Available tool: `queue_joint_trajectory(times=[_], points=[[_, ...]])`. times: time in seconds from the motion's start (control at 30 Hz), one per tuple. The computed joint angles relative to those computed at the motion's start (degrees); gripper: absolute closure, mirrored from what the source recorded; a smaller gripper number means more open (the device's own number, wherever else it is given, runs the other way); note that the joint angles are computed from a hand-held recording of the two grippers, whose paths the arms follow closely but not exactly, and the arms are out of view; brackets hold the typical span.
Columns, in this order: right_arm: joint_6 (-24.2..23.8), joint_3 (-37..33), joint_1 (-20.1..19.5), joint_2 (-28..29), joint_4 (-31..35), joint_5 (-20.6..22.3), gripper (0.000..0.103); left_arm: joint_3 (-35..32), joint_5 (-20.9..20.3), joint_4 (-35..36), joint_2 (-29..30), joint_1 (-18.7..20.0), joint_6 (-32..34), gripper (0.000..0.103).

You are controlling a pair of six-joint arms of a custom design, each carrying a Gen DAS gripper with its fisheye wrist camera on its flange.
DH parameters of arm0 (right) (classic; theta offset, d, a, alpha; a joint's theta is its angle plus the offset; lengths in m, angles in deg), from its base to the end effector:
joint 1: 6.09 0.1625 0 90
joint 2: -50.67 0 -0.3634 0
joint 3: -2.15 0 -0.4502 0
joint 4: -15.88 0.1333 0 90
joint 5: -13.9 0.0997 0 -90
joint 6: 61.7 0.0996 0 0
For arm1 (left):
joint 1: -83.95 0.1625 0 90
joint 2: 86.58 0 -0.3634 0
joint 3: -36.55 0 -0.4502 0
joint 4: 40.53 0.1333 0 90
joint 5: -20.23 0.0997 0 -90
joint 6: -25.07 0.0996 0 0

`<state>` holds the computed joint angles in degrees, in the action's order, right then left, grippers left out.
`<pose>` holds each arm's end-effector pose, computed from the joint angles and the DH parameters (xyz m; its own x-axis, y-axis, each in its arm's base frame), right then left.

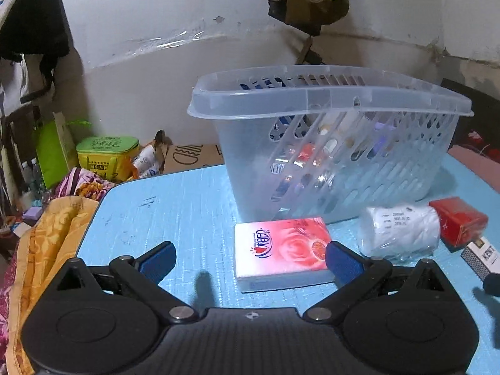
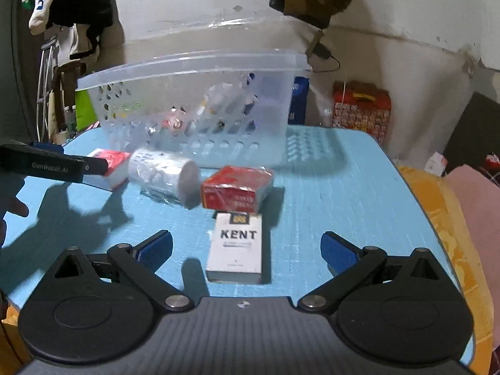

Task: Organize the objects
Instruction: 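Move the left gripper to the pink tissue pack while the right gripper approaches the KENT box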

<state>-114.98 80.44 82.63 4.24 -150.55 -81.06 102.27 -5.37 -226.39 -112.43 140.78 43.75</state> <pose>0.1074 -0.7761 0.1874 -0.6075 -0.5213 0.5994 -0.7878 0.4923 -0.3702 -0.2312 -0.7616 0.0909 -0.6321 -0.2189 -0.7434 0.5367 0.5682 -0.6237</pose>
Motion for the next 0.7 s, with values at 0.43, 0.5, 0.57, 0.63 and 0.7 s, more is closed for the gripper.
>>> queue_joint_trajectory(times=[0.43, 0.5, 0.57, 0.63, 0.7], points=[[-0.9, 1.1, -0.3, 0.7, -2.5, -1.0, 0.0, -3.3, 0.3, -2.8, 3.2, -0.6, 4.0, 0.0], [-0.8, 1.0, -0.2, 1.0, -3.1, -1.0, 0.0, -3.9, 0.6, -1.8, 3.8, -0.7, 3.3, 0.0], [-0.5, 0.7, -0.3, 1.3, -3.4, -0.6, 0.0, -5.0, 1.5, 0.7, 4.5, -0.7, 2.3, 0.0], [-0.3, 0.6, -0.3, 1.7, -4.4, -0.4, 0.0, -6.2, 3.1, 3.2, 5.4, -0.6, 1.3, 0.0], [-0.1, 0.8, -0.3, 2.0, -5.6, -0.3, 0.0, -6.2, 3.6, 6.1, 5.2, -0.4, -1.7, 0.0]])
